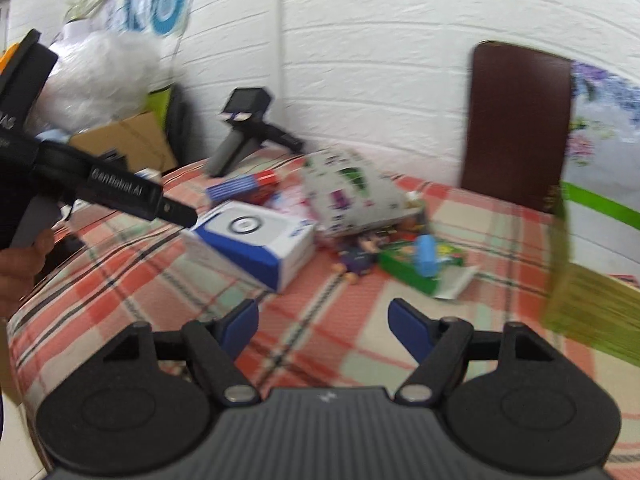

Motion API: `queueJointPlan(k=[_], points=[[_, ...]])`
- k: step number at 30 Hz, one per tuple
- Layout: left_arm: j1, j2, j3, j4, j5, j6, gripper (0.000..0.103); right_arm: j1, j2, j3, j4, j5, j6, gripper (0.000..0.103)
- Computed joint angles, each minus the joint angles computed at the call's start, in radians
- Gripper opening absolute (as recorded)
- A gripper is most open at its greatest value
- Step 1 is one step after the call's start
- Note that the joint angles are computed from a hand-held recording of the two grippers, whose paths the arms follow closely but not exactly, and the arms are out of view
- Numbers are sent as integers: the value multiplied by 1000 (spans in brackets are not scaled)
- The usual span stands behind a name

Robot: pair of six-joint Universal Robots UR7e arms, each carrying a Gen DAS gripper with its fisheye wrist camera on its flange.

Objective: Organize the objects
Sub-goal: 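Grasp the white-and-blue HP box on the table with the left gripper, then carry the HP box into the green box and release it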

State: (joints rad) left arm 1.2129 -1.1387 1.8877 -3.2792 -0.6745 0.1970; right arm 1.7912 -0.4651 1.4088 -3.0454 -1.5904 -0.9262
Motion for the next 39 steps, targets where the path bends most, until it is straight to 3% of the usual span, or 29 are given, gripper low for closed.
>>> queueJointPlan(k=[5, 10, 11, 14, 20, 25, 30, 34, 39], points=[[62, -23, -62, 147, -172, -99, 55, 37, 80, -110, 103, -27, -15, 74], [117, 35, -130, 210, -291, -152, 56, 61, 197, -291, 234, -78, 13, 73], [128, 37, -131, 201, -326, -162, 52, 65, 220, -324, 250, -93, 13, 72], [112, 26, -105, 178, -310, -155, 50, 67, 233, -340, 260, -99, 37, 70], [49, -33, 4, 129, -322, -154, 44, 40, 97, -117, 126, -68, 12, 66], [-26, 30, -31, 59, -353, -20, 44, 8, 24, -9, -117, -19, -28, 65], [-68, 176, -202, 89, -435, 89, 44, -29, 16, -67, -259, -27, -13, 65], [-78, 317, -377, 168, -499, 129, 45, -69, 31, -168, -275, -60, 2, 66], [-89, 480, -583, 249, -530, 174, 45, -112, 97, -355, -232, -115, 64, 66]])
